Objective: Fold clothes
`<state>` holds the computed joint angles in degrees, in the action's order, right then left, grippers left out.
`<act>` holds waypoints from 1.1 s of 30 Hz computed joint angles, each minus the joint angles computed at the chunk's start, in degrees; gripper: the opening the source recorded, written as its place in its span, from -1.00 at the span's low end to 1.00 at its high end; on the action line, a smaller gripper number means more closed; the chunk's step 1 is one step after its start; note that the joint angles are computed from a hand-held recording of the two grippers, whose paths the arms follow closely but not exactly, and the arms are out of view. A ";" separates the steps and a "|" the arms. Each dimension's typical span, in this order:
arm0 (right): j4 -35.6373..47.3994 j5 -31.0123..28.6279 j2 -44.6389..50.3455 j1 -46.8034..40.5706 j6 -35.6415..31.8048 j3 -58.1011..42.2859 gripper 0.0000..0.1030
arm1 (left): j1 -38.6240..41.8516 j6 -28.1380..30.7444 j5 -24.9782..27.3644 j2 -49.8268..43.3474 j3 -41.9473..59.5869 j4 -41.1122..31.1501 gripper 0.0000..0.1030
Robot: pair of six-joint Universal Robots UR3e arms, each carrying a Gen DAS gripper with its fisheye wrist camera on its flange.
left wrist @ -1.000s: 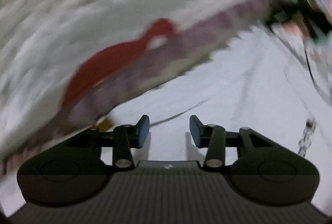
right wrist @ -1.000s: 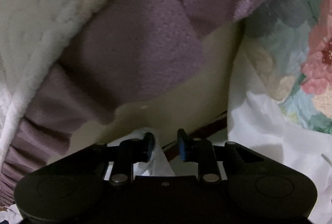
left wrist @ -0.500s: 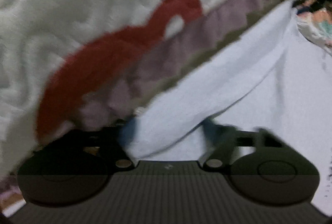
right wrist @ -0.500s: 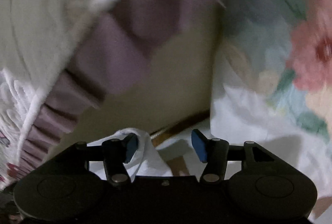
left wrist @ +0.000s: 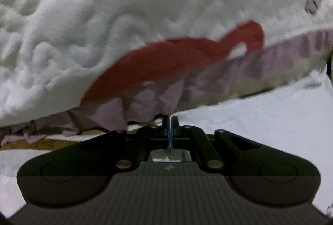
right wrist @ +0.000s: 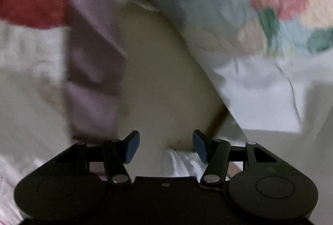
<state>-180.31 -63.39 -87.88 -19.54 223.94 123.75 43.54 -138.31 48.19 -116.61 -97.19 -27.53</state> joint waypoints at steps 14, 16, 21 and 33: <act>15.04 -34.63 18.96 31.14 -35.91 -21.67 -0.02 | 3.93 13.04 -9.01 13.30 -10.34 -15.67 -0.93; 18.14 -40.69 26.07 33.88 -30.83 -32.08 0.08 | 3.26 13.49 -6.75 15.77 -12.64 -17.62 -0.93; 15.79 -48.42 30.75 36.54 -13.66 -38.20 0.06 | 7.35 18.52 -4.27 22.25 -17.89 -22.78 -0.85; 25.37 -16.01 -19.54 12.83 -22.21 3.58 0.09 | 26.92 37.21 1.14 28.95 -10.79 -63.82 -0.31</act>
